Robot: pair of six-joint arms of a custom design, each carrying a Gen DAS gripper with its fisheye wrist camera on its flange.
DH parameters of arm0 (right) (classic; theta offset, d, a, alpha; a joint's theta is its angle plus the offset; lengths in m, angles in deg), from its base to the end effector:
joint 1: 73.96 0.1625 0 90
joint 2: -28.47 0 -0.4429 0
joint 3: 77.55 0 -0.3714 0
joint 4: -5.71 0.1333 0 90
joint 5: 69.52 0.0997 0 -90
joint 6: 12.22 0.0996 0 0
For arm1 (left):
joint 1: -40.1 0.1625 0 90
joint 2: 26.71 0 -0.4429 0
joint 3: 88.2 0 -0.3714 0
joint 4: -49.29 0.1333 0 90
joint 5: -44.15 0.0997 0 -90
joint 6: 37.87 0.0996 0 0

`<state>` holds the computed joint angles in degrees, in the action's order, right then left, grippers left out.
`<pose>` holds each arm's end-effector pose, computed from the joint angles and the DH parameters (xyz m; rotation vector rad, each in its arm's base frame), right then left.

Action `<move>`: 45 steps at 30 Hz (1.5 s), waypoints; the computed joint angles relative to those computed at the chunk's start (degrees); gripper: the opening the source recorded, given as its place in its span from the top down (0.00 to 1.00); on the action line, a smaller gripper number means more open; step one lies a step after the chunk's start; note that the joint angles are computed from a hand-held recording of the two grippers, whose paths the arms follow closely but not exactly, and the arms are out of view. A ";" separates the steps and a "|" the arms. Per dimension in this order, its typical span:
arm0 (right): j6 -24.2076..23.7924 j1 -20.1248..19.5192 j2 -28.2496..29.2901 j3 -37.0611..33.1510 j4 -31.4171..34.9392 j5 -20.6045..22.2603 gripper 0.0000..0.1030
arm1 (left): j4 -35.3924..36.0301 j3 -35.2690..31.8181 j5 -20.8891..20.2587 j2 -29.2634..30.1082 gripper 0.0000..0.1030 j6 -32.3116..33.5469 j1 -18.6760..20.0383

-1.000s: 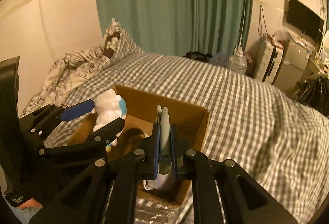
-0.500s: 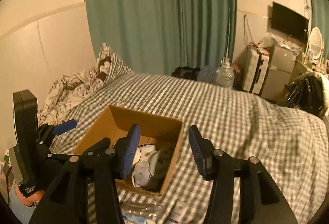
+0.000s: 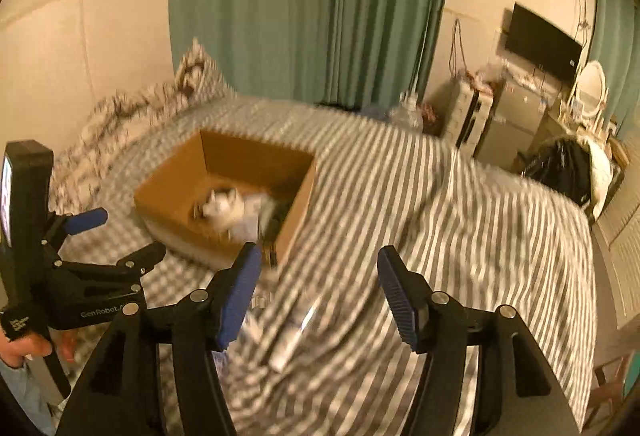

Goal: Organize objects
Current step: 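Grasp the clear floss-pick tub with the left tool while the right tool grasps the cream tube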

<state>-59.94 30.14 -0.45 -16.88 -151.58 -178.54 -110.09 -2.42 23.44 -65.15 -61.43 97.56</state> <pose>0.3023 -0.7895 0.1626 1.2035 -2.2791 0.6649 -0.1879 -0.7155 0.1695 -0.1132 2.0405 -1.0063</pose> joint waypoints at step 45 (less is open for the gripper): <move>3.78 -4.08 9.75 -2.45 3.94 -13.60 0.41 | -11.34 10.90 -5.31 -2.05 0.39 4.37 2.59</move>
